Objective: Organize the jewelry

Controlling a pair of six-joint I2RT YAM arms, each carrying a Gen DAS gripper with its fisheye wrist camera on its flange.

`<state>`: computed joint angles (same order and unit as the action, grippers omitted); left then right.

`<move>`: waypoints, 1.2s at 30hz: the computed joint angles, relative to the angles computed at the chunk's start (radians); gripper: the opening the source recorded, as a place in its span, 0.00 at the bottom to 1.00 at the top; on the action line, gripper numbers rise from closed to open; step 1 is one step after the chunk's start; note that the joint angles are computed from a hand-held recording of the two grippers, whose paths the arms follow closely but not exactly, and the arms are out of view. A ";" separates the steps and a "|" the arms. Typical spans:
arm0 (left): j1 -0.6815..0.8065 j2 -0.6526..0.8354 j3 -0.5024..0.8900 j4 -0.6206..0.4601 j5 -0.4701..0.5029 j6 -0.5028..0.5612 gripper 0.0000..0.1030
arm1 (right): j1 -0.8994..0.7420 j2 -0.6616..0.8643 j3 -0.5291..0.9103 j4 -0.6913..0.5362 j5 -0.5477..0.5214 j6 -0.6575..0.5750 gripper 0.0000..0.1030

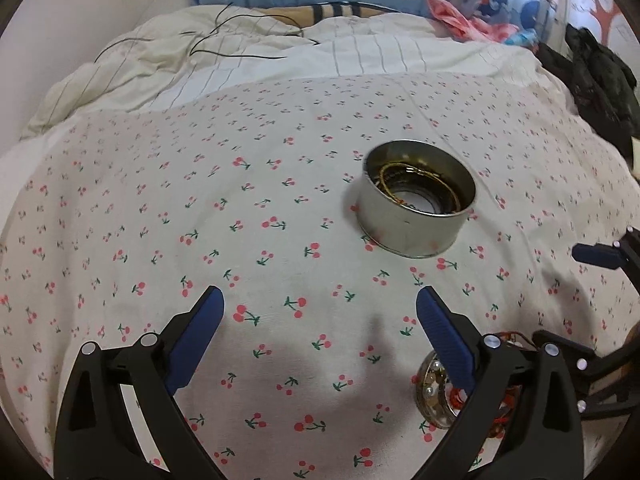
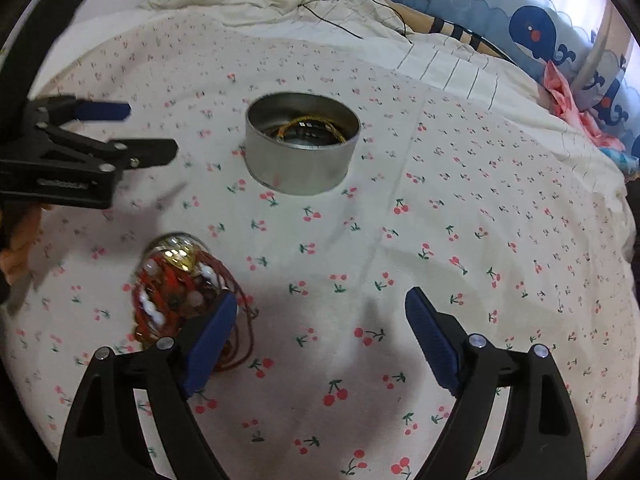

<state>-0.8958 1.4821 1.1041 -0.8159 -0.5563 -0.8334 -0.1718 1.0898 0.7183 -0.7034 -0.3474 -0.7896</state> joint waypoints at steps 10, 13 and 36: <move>0.007 0.000 0.006 -0.009 0.013 -0.009 0.92 | 0.121 -0.037 -0.129 0.260 0.250 0.137 0.80; 0.013 -0.004 0.003 -0.009 0.018 -0.010 0.92 | 0.010 0.010 -0.043 0.161 0.080 0.128 0.80; 0.028 -0.017 -0.005 -0.009 0.031 -0.019 0.92 | 0.005 0.057 -0.006 0.117 0.157 0.091 0.82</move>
<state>-0.8679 1.4647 1.0990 -0.8244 -0.5254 -0.8523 -0.1668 1.1467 0.7121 -0.5865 -0.1902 -0.6985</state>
